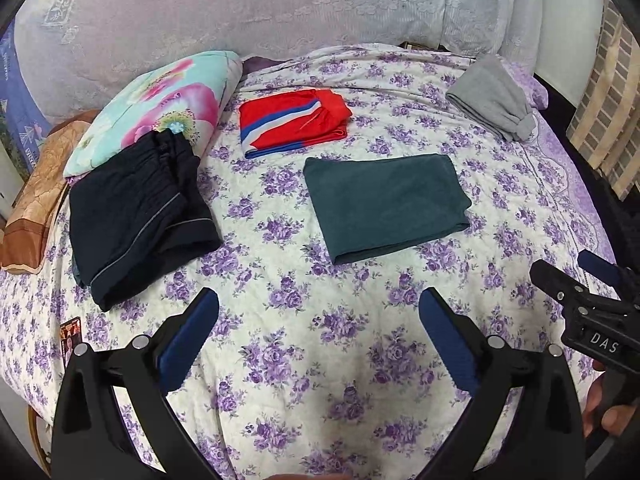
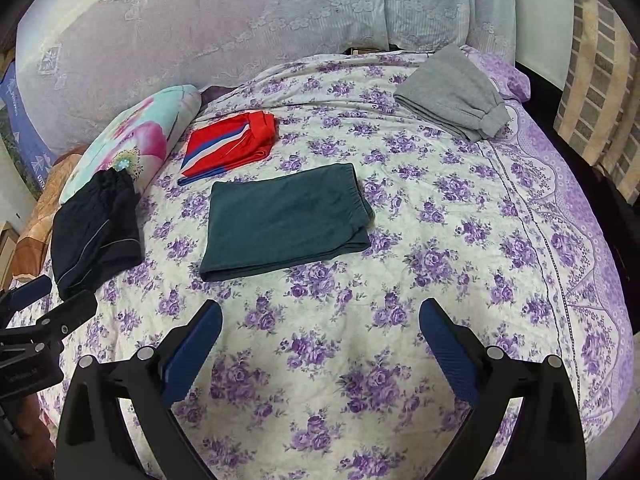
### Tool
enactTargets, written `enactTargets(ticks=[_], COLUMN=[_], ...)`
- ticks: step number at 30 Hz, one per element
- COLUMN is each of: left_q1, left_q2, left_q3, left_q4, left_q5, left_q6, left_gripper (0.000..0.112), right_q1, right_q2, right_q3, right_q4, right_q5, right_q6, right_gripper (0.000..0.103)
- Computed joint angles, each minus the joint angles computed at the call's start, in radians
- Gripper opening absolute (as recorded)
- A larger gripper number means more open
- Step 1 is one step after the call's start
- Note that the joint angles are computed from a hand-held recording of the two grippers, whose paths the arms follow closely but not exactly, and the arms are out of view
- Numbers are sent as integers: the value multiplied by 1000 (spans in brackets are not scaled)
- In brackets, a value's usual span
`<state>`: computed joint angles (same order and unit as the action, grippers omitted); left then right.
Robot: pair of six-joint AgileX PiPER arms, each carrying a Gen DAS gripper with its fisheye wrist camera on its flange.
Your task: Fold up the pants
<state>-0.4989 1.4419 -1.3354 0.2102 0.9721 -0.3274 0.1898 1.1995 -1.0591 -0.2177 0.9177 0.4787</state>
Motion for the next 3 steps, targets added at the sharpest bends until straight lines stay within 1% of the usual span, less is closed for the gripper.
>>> enactTargets(ticks=[3], left_q1=[3], left_q2=[-10], left_q3=[13], left_q4=[7], left_q5=[-4], left_q6=[1], left_gripper=[98], right_q1=[13], right_q2=[7], right_q3=[-4], right_q4=[0], right_q5=[6], right_q6=[10], right_gripper=[99])
